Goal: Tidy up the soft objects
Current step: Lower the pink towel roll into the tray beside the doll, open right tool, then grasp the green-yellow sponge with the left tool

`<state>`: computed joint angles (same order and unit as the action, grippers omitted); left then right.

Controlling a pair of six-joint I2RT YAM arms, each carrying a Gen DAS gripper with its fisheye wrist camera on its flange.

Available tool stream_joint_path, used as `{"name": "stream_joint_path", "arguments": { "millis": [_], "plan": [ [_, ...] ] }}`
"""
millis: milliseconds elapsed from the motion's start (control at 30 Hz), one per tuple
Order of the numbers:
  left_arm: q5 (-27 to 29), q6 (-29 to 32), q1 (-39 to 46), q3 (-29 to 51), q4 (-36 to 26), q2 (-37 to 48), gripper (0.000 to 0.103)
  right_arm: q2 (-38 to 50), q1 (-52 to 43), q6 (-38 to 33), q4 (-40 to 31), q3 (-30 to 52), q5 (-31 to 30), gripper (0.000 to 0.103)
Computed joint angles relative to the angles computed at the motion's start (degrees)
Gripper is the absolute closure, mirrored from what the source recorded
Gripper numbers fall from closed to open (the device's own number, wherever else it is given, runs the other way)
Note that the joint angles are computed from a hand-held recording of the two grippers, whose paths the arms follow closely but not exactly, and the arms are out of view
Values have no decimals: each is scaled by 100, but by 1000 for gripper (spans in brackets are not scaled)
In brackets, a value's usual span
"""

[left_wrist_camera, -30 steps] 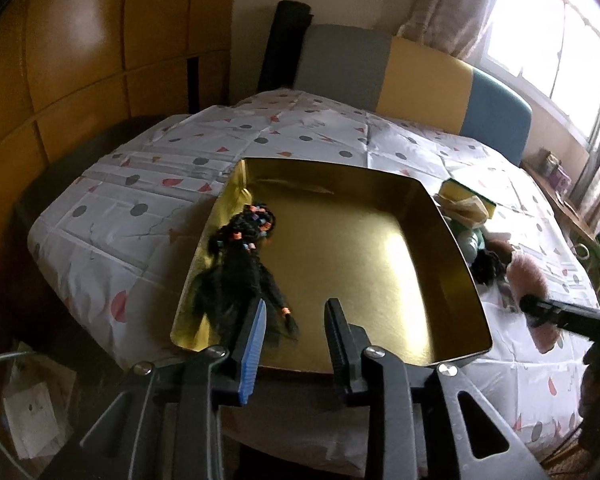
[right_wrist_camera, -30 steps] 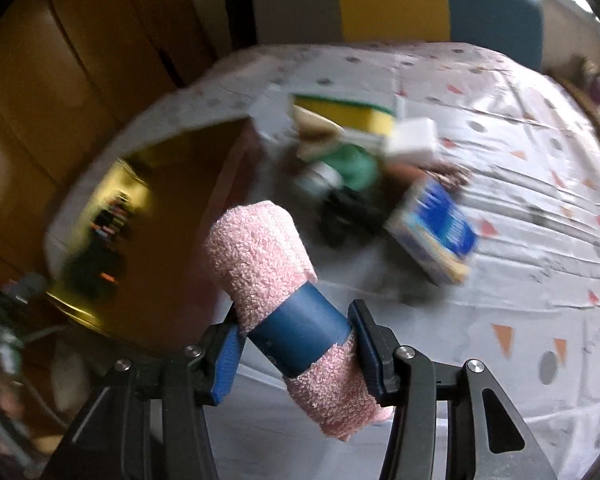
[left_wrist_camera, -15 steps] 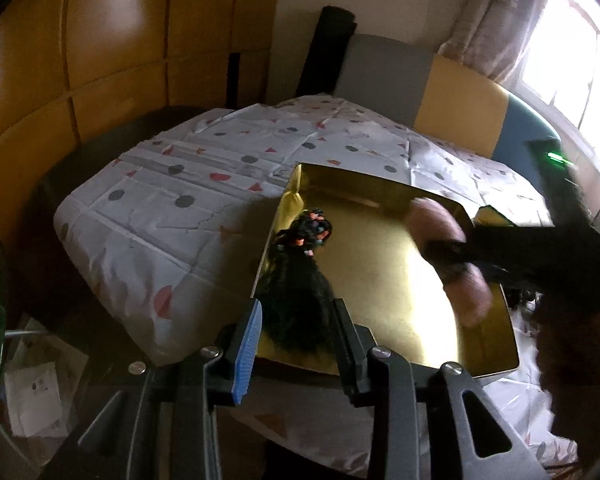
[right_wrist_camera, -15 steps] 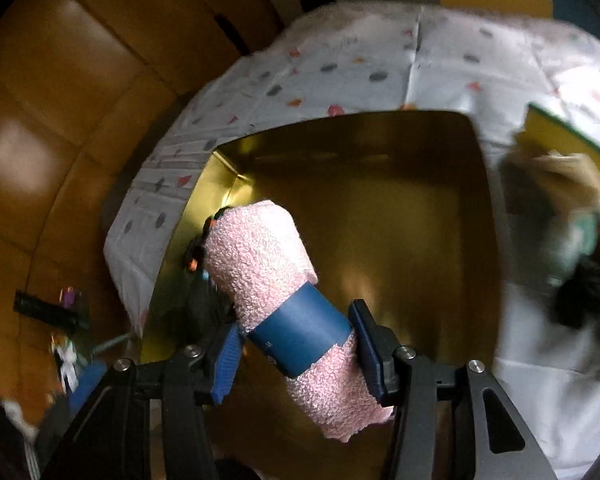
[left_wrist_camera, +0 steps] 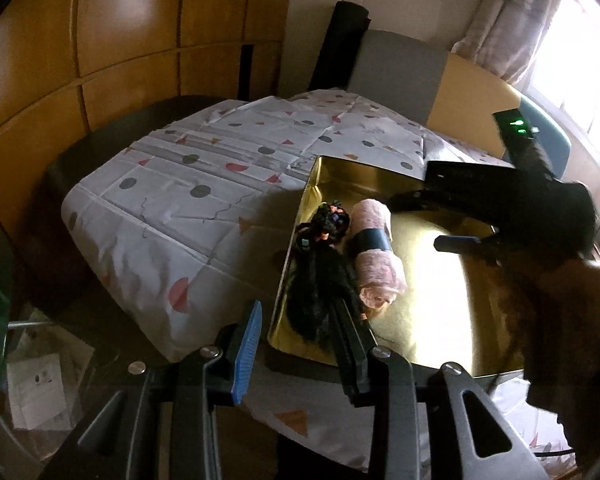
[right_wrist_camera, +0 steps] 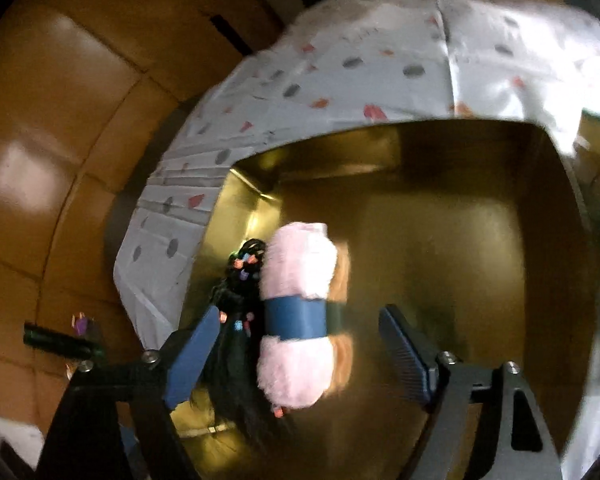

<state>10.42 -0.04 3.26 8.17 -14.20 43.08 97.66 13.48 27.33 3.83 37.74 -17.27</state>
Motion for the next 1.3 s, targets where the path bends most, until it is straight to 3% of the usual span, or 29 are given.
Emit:
{"name": "stream_joint_path", "arguments": {
  "millis": [400,567,800,967,1133,1300],
  "plan": [
    [-769,-607,-1304,70,-772,-946,67,-3428,-134,-1599,-750,-2024,1047,12],
    [-1236,-951,-2104,130,-1009,-1172,67,-5059,-819,-2305,-1699,-2634,950,10],
    [-1980,-1501,-3353,206,-1057,-1050,67,-6406,-2765,-3684,-2949,-2936,110,8],
    [-2365,-1818,-4084,273,-861,-646,67,-6180,-4519,-5003,-3225,-2863,-715,8],
    [-2485,-1949,-4472,375,-524,-138,64,-5316,-6140,-6218,-3053,-2582,-1368,8],
    [-2413,-2010,-4693,570,-139,489,62,-3829,-7313,-6658,-1963,-2227,-1592,7]
  ]
}}
